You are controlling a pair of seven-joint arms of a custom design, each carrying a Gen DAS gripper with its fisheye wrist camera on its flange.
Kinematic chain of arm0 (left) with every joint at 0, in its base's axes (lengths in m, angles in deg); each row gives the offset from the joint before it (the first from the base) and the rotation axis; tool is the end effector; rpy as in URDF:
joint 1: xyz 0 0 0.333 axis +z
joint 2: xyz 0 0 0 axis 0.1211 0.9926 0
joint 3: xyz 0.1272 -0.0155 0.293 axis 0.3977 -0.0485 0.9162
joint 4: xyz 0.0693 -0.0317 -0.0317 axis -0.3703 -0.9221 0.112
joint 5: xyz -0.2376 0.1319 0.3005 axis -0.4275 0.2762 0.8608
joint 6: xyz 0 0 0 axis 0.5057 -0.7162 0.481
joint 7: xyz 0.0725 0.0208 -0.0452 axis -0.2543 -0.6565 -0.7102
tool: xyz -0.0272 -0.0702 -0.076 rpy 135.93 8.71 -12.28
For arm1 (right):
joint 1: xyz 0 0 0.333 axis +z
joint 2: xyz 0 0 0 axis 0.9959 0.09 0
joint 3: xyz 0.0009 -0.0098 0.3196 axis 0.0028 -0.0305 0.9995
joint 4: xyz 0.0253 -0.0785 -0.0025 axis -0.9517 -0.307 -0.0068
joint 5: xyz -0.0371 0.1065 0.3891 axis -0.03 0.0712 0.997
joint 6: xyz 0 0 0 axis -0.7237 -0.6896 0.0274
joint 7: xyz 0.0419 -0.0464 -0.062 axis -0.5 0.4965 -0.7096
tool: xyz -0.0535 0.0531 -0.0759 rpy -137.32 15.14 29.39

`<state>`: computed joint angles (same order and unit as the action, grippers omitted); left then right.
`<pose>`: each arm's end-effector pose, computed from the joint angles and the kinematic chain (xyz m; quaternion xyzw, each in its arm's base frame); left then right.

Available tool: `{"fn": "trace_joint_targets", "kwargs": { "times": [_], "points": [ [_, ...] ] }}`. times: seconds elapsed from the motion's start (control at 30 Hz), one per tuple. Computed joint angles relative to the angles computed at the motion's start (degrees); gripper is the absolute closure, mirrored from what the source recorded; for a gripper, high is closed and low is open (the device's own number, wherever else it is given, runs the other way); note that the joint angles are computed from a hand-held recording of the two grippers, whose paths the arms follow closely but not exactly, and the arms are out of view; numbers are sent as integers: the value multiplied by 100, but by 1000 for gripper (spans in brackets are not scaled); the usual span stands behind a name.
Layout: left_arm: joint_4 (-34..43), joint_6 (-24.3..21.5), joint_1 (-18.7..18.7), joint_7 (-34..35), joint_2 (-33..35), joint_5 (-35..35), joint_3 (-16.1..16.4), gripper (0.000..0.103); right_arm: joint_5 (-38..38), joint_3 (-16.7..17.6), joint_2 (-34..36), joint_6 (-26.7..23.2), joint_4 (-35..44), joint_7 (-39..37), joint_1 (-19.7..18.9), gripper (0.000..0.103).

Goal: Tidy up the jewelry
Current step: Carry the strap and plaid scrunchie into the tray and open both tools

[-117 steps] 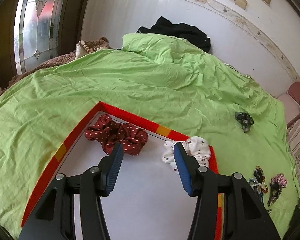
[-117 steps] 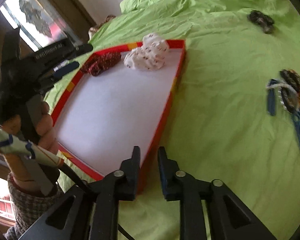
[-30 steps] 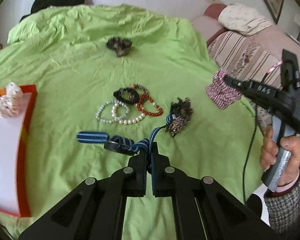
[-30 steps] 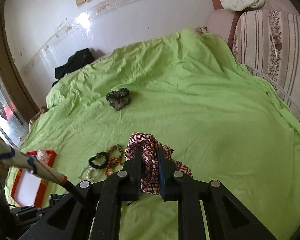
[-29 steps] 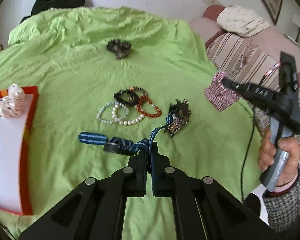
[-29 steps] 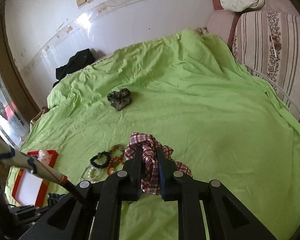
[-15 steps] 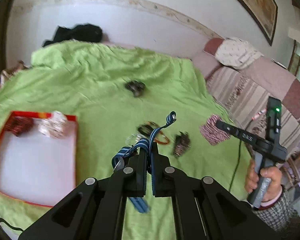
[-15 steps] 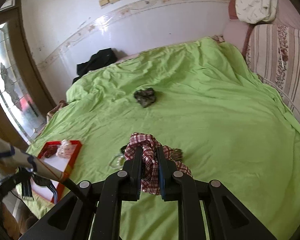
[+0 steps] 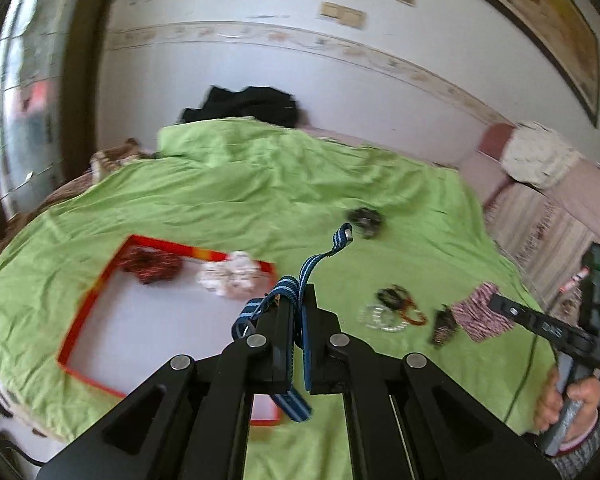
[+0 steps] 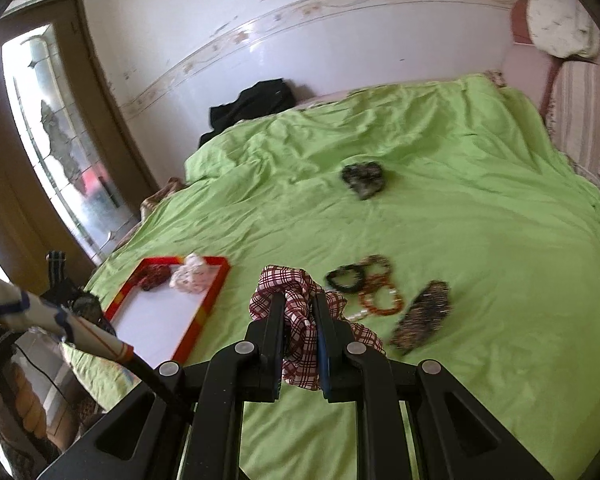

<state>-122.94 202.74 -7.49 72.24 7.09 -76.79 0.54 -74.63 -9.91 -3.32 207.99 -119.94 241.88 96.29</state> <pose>0.7047 -0.3211 0.5894 -0.4522 0.7440 -0.4706 0.1435 0.5778 0.1814 0.5580 -0.4555 0.7603 -0.2711 0.3755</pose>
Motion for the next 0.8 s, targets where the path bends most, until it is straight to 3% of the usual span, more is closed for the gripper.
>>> {"fn": "trace_joint_targets", "kwargs": {
  "times": [0.13,0.47,0.67,0.8],
  "points": [
    [59,9,46,-338,83,122,229,100,602,42,506,113,500,-621,158,88],
    [377,-86,327,-772,483,251,389,100,2188,98,1936,-70,2179,-2558,642,88],
    [736,-293,355,-1204,836,540,587,100,3460,464,3067,-227,3542,-3863,627,88],
    [1307,-591,398,-1375,1264,668,612,100,4269,717,3983,-660,4781,-4510,626,88]
  ]
}}
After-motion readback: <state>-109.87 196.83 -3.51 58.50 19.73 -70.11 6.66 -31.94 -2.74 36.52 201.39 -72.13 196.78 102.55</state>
